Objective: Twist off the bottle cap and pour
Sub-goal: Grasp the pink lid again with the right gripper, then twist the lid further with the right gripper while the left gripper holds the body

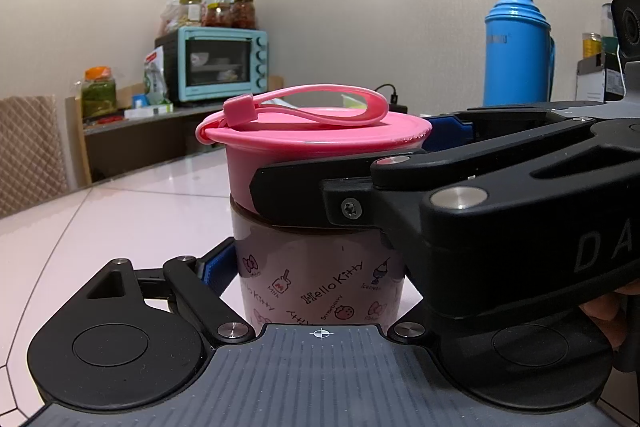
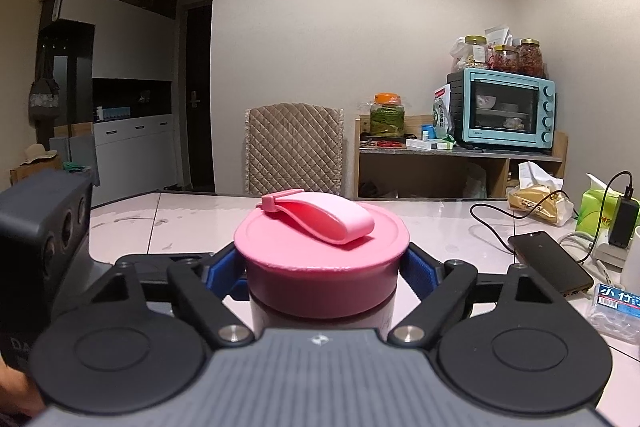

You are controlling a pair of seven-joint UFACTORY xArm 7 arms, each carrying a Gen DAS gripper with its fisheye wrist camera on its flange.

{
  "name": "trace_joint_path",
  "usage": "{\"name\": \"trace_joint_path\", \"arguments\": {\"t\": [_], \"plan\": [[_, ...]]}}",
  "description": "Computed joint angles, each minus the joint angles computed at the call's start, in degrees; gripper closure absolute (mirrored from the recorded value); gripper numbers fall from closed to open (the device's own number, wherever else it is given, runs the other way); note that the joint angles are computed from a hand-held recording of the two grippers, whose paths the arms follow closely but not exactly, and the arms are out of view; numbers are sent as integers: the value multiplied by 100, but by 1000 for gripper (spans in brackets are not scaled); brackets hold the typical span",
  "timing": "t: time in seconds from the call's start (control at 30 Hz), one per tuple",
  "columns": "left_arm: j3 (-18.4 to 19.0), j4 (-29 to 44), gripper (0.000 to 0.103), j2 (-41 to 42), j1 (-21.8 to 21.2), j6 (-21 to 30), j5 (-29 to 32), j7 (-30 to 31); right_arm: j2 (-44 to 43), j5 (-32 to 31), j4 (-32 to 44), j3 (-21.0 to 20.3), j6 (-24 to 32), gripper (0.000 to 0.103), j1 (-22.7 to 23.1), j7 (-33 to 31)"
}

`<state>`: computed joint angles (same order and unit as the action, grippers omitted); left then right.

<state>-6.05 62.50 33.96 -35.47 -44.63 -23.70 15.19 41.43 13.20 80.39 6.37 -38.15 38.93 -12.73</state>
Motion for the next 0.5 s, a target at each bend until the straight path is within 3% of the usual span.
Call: {"name": "trace_joint_path", "arguments": {"t": [0.1,0.5], "plan": [[0,1,13,2,-2,-1,-5,7,-2,-218,-23,70,8,18,-118,71],[-3,1,13,5,1,-4,-3,7,103,-2559,5,671,139,18,-1264,1016]]}}
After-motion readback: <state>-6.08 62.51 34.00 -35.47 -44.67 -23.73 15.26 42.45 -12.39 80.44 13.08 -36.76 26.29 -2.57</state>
